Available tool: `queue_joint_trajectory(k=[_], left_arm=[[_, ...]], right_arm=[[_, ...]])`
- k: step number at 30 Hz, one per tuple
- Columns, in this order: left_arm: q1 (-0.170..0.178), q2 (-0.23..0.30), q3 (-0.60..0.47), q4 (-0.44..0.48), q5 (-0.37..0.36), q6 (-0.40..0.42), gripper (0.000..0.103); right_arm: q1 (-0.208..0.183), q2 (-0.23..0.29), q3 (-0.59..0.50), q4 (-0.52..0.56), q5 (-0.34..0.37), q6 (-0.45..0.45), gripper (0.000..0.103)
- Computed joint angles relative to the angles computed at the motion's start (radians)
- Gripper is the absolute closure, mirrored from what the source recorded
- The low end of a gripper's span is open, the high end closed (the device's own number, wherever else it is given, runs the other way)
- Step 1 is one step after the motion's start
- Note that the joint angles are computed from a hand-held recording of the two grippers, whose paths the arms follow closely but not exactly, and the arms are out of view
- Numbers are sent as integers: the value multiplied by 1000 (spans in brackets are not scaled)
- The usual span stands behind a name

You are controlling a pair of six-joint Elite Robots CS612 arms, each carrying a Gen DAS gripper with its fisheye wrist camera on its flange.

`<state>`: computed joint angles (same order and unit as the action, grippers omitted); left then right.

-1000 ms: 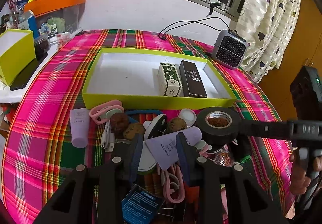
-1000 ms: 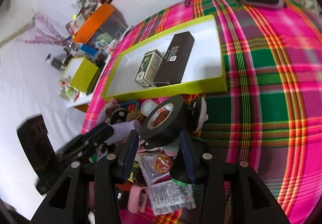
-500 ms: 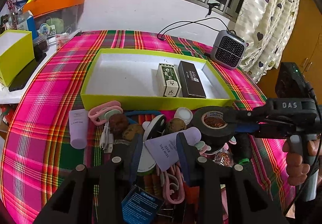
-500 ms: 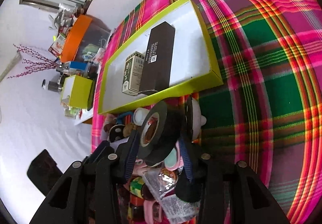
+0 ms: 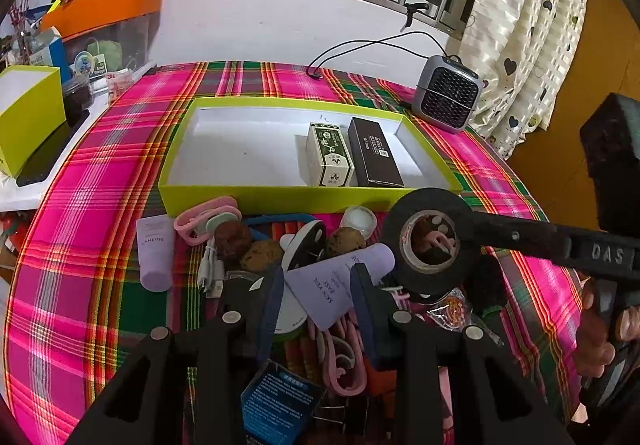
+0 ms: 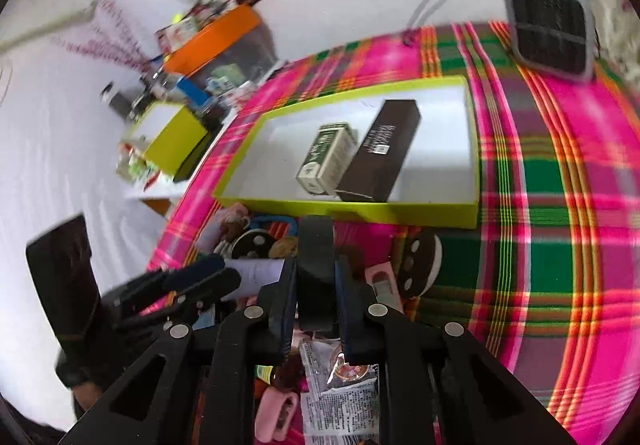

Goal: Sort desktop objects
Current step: 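Lift the black tape roll from the pile with the right tool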

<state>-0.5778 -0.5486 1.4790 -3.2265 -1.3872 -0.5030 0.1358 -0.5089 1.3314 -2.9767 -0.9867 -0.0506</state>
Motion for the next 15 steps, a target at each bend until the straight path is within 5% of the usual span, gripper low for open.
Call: queue_joint_trajectory(k=[15], left_arm=[[3,5,-11,-30,7,111,64]], right_arm=[[-4,-31,71,-15,-7,-76,85]])
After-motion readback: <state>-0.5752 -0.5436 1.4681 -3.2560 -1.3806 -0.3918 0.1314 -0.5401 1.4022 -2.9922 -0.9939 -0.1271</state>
